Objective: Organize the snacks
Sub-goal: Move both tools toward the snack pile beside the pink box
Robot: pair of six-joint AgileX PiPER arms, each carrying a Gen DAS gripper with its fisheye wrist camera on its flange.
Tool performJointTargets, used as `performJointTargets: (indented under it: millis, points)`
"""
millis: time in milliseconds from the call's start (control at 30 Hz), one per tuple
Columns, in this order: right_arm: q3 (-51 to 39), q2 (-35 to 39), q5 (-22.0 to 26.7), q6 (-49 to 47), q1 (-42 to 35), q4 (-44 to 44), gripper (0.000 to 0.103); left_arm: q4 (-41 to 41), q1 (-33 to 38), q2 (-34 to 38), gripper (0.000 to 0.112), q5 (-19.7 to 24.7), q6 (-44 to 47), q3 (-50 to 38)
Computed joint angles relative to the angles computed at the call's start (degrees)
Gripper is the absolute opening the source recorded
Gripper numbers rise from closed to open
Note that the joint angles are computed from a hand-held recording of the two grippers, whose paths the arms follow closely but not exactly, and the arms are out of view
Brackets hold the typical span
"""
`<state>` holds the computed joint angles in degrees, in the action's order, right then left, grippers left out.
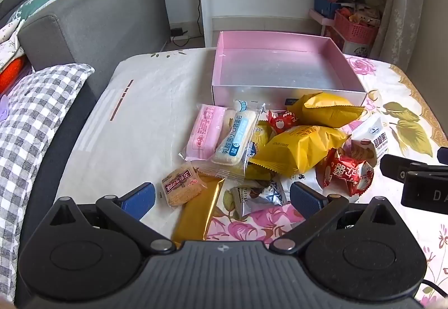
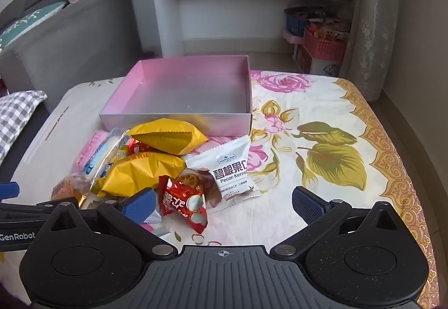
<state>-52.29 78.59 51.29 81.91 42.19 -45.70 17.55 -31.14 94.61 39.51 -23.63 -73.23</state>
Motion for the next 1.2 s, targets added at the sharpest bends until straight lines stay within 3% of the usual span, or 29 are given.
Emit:
performJointTargets:
  millis: [400,433,633,1200]
  points:
    - [-0.1,0.5,-0.4,-0.4,-0.2,0.5,0.103,1.1,-1.7,0.0,0.103,3.0,-2.1,-1.9]
    - [-0.1,0.3,-0.4,-0.4,-0.2,0.6,0.103,-0.3,-0.3,0.0,0.103,0.9,-0.1,-0.4]
    - [0.0,0.2,-0.5,-0.7,-0.4,0.7,0.103,-0.5,0.3,0.0,0.103,-0.2,0.0,0.5]
    - [-0.1,-0.2,0.1,-0.3,-0.4,0.8,0.103,-0.3,0.4,0.3,0.103,0.0,-0.3,0.5]
